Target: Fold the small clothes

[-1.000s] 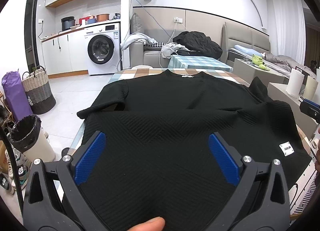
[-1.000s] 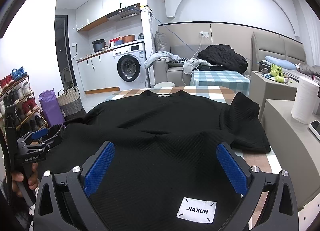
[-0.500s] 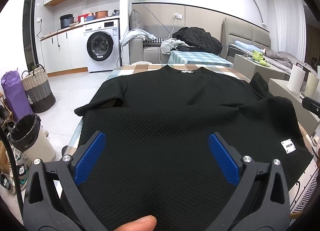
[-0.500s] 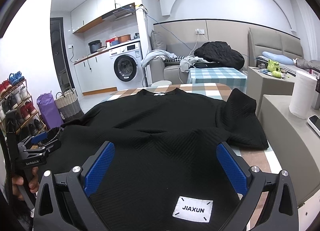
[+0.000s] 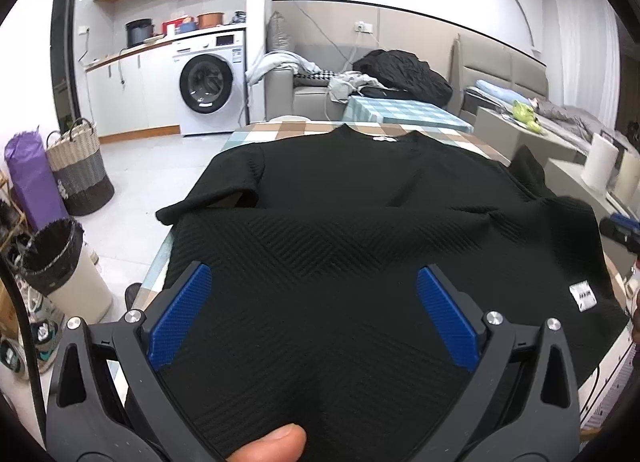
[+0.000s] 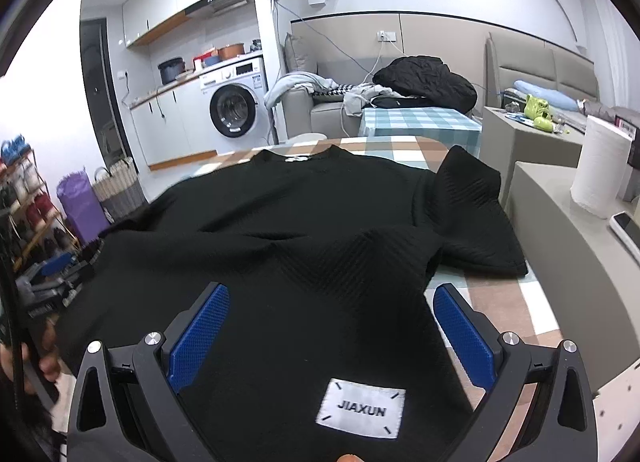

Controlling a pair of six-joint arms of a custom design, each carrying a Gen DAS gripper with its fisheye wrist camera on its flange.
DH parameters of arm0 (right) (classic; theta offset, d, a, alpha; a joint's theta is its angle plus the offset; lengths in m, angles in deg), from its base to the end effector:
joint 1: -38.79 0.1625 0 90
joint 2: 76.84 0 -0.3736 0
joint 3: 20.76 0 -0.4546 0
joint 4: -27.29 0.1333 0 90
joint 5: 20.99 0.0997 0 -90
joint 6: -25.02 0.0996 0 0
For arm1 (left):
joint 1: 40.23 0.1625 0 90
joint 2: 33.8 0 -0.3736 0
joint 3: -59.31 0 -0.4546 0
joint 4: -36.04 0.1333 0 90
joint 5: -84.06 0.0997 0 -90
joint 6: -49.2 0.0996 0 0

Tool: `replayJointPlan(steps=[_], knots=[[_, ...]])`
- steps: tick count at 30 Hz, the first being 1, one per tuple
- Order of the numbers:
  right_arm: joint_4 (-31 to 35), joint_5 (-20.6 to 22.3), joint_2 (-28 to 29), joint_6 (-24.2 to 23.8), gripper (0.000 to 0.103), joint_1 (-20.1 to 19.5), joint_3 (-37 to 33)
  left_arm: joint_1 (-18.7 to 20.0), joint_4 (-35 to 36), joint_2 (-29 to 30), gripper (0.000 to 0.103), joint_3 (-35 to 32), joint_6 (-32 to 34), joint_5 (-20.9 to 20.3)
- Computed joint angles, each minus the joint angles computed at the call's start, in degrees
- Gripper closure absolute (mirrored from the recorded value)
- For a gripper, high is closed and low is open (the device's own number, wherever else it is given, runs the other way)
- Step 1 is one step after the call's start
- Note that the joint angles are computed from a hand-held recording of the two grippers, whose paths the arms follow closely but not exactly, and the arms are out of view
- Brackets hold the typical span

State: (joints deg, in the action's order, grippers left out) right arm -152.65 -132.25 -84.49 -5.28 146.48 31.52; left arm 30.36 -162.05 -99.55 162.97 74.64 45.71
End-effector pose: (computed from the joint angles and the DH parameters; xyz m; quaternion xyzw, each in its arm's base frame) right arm 0.3448 -0.7611 -0.1015 0.3039 -0.8575 0.3576 0.2108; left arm -0.0013 -0.6400 0.2967 0.0495 0.7764 -0.4980 0.3832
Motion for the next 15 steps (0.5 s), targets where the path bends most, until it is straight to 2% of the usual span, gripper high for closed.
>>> replayJointPlan(steps=[3, 8, 15], knots=[[0.52, 1.03, -1.02, 1.32, 0.000, -0.35, 0.98, 0.32, 1.39, -0.58, 0.001, -0.12, -1.22, 0.31], [0.39, 2.71, -2.21, 2.69, 0.000, -0.69, 2.04, 0.19, -0.47, -0.31, 0.001, -0.65, 0.58, 1.06], [0.91, 2.57, -2.09, 4.02, 0.000, -0.41, 1.03, -0.46, 1.06, -0.41, 0.001, -1.26, -0.28, 1.43]])
